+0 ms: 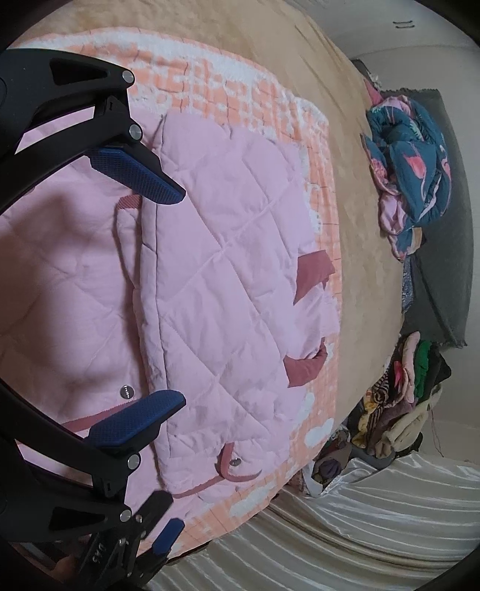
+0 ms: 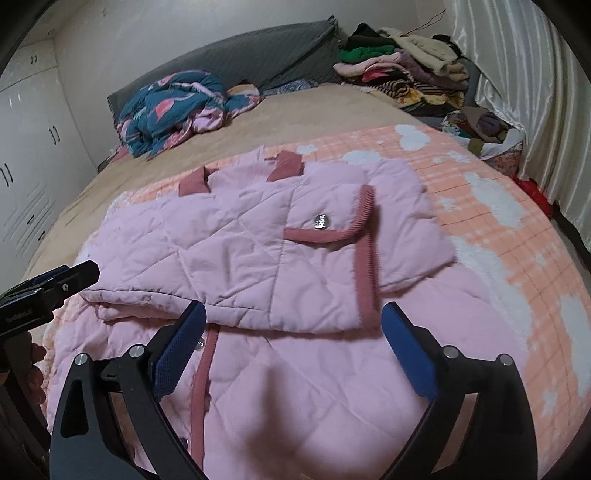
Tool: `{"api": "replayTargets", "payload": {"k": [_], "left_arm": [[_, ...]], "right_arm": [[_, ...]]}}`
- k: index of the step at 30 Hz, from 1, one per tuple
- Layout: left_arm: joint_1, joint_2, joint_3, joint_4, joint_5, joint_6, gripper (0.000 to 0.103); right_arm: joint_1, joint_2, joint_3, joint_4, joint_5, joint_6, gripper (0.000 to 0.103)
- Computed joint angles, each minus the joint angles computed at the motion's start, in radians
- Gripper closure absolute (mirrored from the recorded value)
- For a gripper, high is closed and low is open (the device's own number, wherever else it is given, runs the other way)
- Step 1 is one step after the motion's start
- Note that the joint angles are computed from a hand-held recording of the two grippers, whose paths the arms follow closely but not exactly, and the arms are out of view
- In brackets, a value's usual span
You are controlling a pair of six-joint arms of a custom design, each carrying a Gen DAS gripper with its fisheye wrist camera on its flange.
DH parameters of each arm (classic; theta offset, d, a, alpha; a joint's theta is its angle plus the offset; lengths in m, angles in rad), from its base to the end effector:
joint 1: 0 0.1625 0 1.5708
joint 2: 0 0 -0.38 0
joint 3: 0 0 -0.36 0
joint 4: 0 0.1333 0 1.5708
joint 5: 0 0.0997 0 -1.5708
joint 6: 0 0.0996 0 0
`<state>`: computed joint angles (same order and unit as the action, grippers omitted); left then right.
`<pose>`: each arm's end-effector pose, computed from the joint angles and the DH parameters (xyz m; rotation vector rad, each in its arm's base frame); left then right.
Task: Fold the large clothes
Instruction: 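Open the right tool and lift both tools off the folded sleeves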
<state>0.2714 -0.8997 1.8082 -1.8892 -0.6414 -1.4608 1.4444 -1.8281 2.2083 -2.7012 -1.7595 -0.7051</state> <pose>-0.4317 -0.3413 0.0712 0.1589 2.2502 -0.9692 0.0661 -0.3887 0.3928 0.6370 -2.4729 0.8217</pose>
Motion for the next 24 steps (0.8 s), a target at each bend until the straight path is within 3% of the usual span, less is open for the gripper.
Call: {"api": "replayTargets", "payload": {"k": [8, 16, 24], "left_arm": [[-0.050, 0.000, -0.025, 0.038, 0.003, -0.013, 0.008], [-0.129, -0.003, -0.064, 0.160, 0.016, -0.099, 0.008], [-0.180, -0.006, -0.095, 0.245, 0.013, -0.160, 0.008]], "right_arm": [[-0.038, -0.144, 0.000, 0.081, 0.067, -0.018, 0.005], [-0.074, -0.271, -0.014, 0.203, 0.150, -0.032, 0.005], [-0.029, -0.337, -0.008, 0.216, 0.136, -0.053, 0.004]]}}
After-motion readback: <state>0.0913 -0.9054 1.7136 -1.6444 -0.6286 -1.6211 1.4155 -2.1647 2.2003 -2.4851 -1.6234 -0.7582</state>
